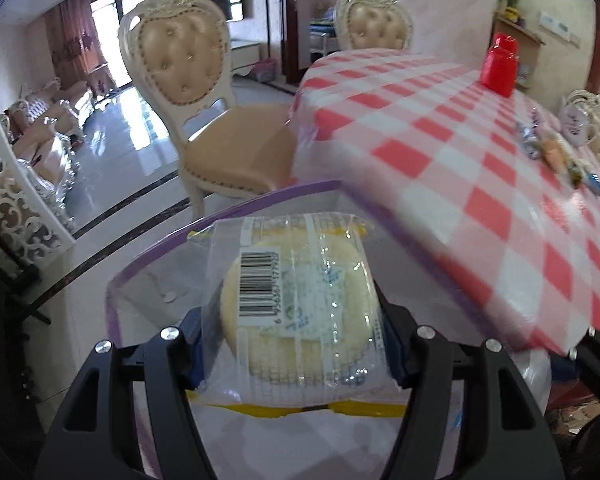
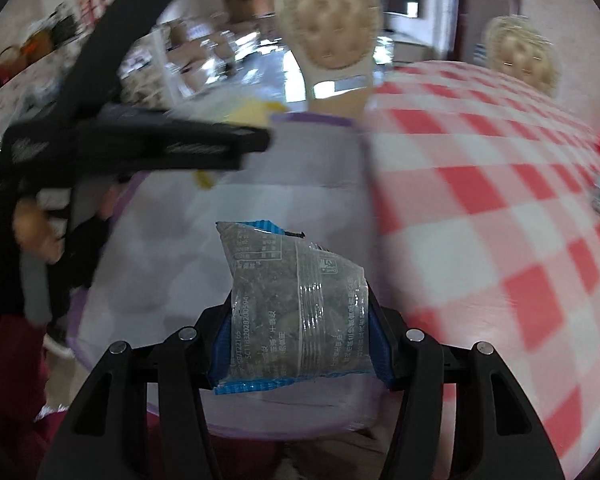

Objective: Organize snacks
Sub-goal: 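Carry both packages to the white box and open both grippers to drop them, then grasp the blue snack bag with the right gripper while the left grasps the green-wrapped snack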

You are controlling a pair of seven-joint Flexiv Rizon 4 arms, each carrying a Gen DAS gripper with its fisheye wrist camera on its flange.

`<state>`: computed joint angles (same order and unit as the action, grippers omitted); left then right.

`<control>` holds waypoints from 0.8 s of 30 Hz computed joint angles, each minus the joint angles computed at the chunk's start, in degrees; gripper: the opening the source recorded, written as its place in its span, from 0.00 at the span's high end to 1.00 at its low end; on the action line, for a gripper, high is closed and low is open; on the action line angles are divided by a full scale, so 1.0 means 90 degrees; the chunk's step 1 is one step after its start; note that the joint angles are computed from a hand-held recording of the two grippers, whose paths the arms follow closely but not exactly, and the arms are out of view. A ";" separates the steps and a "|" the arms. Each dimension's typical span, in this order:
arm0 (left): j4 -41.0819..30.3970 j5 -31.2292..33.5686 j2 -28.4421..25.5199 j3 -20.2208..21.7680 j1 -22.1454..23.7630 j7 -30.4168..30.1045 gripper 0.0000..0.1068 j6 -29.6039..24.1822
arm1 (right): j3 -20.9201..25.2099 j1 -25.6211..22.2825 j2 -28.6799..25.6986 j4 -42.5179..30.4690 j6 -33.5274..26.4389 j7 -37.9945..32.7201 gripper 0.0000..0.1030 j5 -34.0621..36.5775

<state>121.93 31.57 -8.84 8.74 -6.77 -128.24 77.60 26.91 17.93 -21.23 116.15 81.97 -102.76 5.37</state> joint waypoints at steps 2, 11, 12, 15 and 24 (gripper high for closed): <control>-0.0140 0.0261 0.0014 0.0128 -0.0086 -0.0334 0.34 -0.0320 | 0.0788 -0.0570 -0.0172 -0.0254 -0.0288 -0.0728 0.43 0.0453; -0.0634 0.2392 0.0595 -0.0206 -0.0201 -0.2722 0.08 -0.1144 | 0.1453 -0.1373 0.0124 -0.0213 0.0611 -0.2063 0.22 0.1950; -0.0731 0.2560 0.0625 -0.0343 -0.0216 -0.2851 0.05 -0.1247 | 0.1414 -0.1448 0.0124 -0.0212 0.0660 -0.2058 0.21 0.1973; -0.1120 0.3283 0.0696 -0.0786 -0.0412 -0.3282 0.05 -0.1617 | 0.0470 -0.0994 0.0430 0.0196 0.1212 -0.1398 0.20 0.1757; -0.2751 0.1505 -0.0987 -0.1689 -0.0536 -0.1344 0.05 -0.0028 | -0.2450 -0.0337 0.0640 0.0686 0.1520 0.1070 0.18 0.0919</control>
